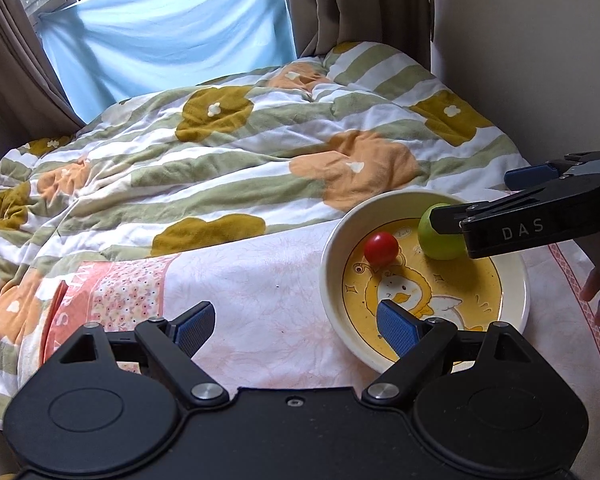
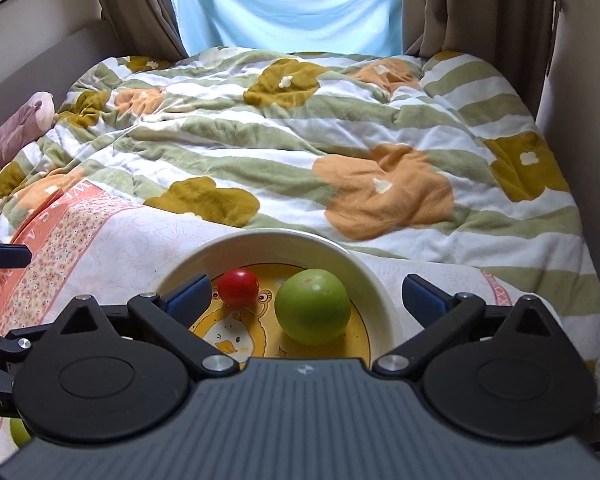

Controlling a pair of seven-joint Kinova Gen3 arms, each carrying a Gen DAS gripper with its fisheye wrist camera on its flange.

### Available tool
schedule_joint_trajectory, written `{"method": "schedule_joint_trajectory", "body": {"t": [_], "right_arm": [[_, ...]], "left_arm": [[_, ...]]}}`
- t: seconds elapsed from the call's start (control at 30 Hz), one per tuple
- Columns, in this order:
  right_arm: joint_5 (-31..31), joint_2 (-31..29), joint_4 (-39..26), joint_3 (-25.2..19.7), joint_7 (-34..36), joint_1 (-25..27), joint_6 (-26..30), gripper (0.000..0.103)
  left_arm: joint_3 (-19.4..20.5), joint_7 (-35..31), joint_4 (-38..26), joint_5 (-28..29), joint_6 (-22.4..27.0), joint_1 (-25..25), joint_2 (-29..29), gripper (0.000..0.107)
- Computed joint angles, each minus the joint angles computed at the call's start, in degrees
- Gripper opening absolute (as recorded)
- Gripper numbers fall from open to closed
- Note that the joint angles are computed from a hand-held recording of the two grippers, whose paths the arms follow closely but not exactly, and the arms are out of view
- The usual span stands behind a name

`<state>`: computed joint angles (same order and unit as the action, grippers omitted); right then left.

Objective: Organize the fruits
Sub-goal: 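Move the left gripper back to the fruit and grasp another green apple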

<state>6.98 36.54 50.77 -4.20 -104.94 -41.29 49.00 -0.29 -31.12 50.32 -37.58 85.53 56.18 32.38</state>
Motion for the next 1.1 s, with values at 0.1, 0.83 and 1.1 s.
{"method": "schedule_joint_trajectory", "body": {"t": [0.1, 0.83, 1.1], "right_arm": [[1.65, -2.45, 1.85, 1.17, -2.00, -1.55, -0.54, 0.103], [25.87, -19.86, 14.86, -1.18, -33.50, -17.83, 9.85, 0.103], [36.23, -22.04, 17.58, -5.73, -47.45, -24.01, 17.26, 0.103]], "left_arm": [[-0.29, 0.74, 0.57, -1.43, 0.30, 1.34, -1.09, 0.091], [9.68, 19.39, 17.39, -15.74, 4.53, 11.90, -14.14, 0.096], [13.97, 24.01, 22.14, -18.20, 7.54, 14.13, -16.96, 0.096]]}}
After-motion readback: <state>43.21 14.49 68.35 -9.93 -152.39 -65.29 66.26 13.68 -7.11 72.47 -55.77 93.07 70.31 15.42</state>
